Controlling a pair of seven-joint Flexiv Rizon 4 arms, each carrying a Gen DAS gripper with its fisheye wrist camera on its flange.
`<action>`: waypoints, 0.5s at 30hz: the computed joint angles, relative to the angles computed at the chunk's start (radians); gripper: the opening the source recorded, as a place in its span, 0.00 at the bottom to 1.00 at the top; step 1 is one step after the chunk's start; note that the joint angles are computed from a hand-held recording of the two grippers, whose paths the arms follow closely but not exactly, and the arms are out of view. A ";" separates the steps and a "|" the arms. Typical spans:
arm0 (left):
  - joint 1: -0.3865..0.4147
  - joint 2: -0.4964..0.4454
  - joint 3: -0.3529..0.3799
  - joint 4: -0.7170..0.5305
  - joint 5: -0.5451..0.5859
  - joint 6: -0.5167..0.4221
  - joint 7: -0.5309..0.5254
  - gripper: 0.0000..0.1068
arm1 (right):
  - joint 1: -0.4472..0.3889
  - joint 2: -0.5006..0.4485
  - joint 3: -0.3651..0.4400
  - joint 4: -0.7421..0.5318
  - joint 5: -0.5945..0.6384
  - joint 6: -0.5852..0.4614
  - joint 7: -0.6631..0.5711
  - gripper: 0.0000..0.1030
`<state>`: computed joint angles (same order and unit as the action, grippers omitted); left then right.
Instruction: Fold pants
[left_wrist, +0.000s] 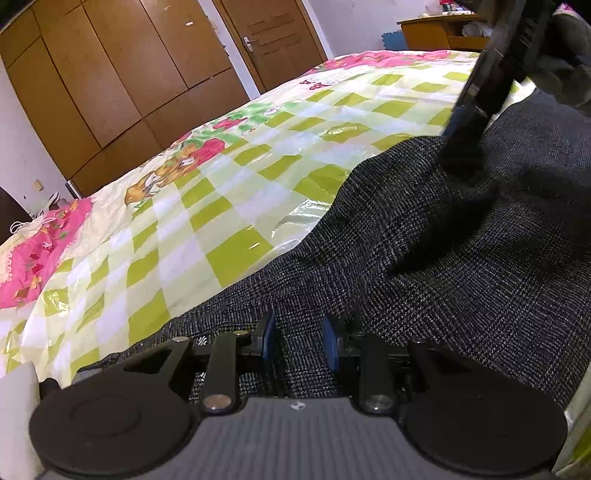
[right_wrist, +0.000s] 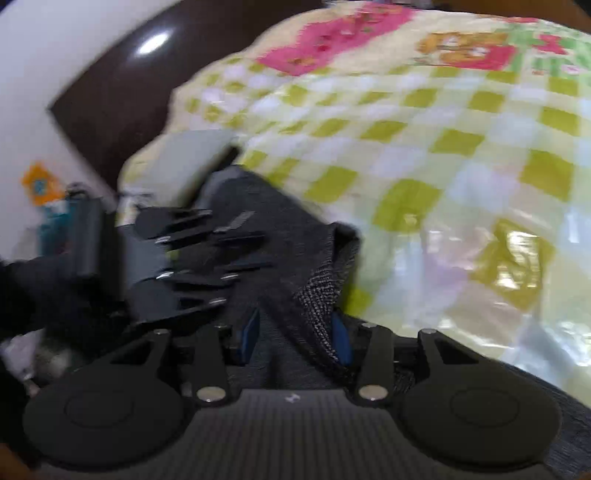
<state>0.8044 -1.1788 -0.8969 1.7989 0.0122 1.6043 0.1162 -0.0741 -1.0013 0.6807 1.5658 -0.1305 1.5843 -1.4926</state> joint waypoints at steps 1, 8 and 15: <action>0.002 -0.002 -0.003 0.001 0.001 0.000 0.001 0.39 | -0.005 -0.015 0.021 -0.024 0.034 -0.002 -0.025 0.42; 0.022 -0.014 -0.020 0.004 -0.006 -0.018 0.010 0.40 | -0.024 -0.055 0.062 -0.093 0.034 -0.026 -0.021 0.42; 0.030 -0.024 -0.030 0.007 -0.017 -0.022 0.021 0.40 | -0.016 -0.097 0.085 -0.183 0.054 -0.152 -0.039 0.42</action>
<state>0.8341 -1.2027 -0.9272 1.8056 -0.0044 1.5822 0.1368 -0.0905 -1.0984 0.7657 1.3831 -0.0765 1.4319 -1.5314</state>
